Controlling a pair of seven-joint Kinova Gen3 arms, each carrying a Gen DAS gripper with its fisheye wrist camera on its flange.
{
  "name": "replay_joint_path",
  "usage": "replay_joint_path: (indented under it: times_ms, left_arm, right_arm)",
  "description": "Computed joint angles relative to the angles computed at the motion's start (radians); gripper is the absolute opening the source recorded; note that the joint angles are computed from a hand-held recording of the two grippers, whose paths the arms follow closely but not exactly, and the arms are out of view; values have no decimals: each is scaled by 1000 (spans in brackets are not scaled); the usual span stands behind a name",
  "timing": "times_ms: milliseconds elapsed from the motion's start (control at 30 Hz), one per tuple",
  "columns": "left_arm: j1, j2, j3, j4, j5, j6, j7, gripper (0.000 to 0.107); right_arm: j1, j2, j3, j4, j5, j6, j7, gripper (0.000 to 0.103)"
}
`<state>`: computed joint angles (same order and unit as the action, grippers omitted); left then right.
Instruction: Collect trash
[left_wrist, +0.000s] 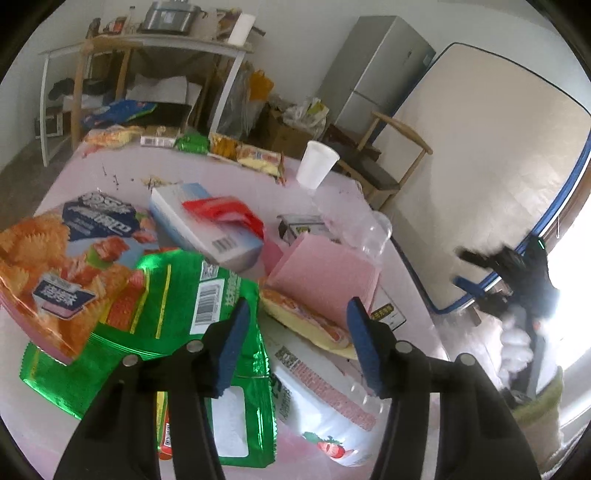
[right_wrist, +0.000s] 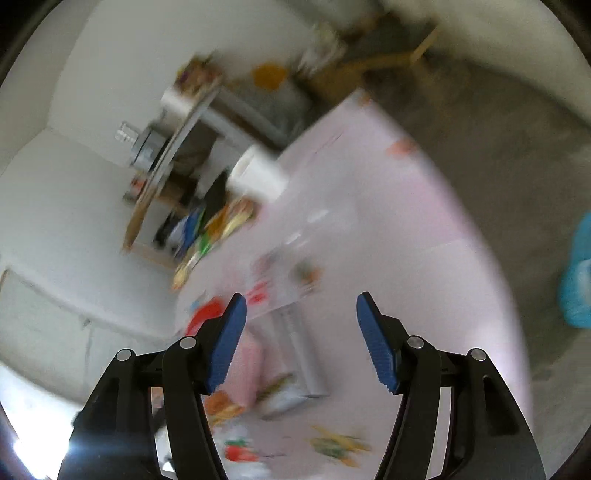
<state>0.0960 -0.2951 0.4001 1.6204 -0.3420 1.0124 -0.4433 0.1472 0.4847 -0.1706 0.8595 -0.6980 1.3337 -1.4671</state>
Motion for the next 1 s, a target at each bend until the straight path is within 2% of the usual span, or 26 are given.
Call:
replay_joint_path:
  times_ms: [67, 167, 300, 367, 533, 633, 700, 800, 867, 933, 1000]
  left_arm:
    - [-4, 2, 12, -11, -15, 9, 4, 53]
    - [-7, 10, 40, -32, -46, 32, 15, 53]
    - [1, 22, 62, -65, -76, 72, 34, 53]
    - [9, 29, 69, -81, -86, 97, 42, 53]
    - [37, 49, 78, -123, -109, 159, 59, 53]
    - [55, 58, 82, -139, -125, 186, 81, 53]
    - [68, 64, 90, -149, -141, 204, 98, 53]
    - [90, 81, 107, -169, -174, 240, 120, 53]
    - [109, 90, 106, -178, -190, 256, 132, 53]
    - [128, 101, 104, -188, -205, 272, 143, 53]
    - [149, 108, 94, -191, -214, 278, 151, 53]
  right_arm:
    - [53, -49, 49, 84, 23, -70, -4, 60]
    - [114, -72, 128, 191, 110, -161, -87, 60]
    - [165, 5, 229, 292, 198, -202, -249, 58]
    - [206, 47, 226, 337, 215, -234, -315, 57]
    - [307, 165, 154, 372, 130, -297, -352, 57]
    - [303, 226, 137, 335, 127, -324, -374, 57]
    - [298, 282, 137, 278, 139, -303, -418, 55]
    - [293, 342, 130, 221, 159, -277, -487, 46]
    - [289, 365, 127, 200, 186, -251, -525, 35]
    - [285, 366, 131, 211, 193, -266, -538, 30]
    - [292, 382, 109, 189, 204, -252, -523, 17]
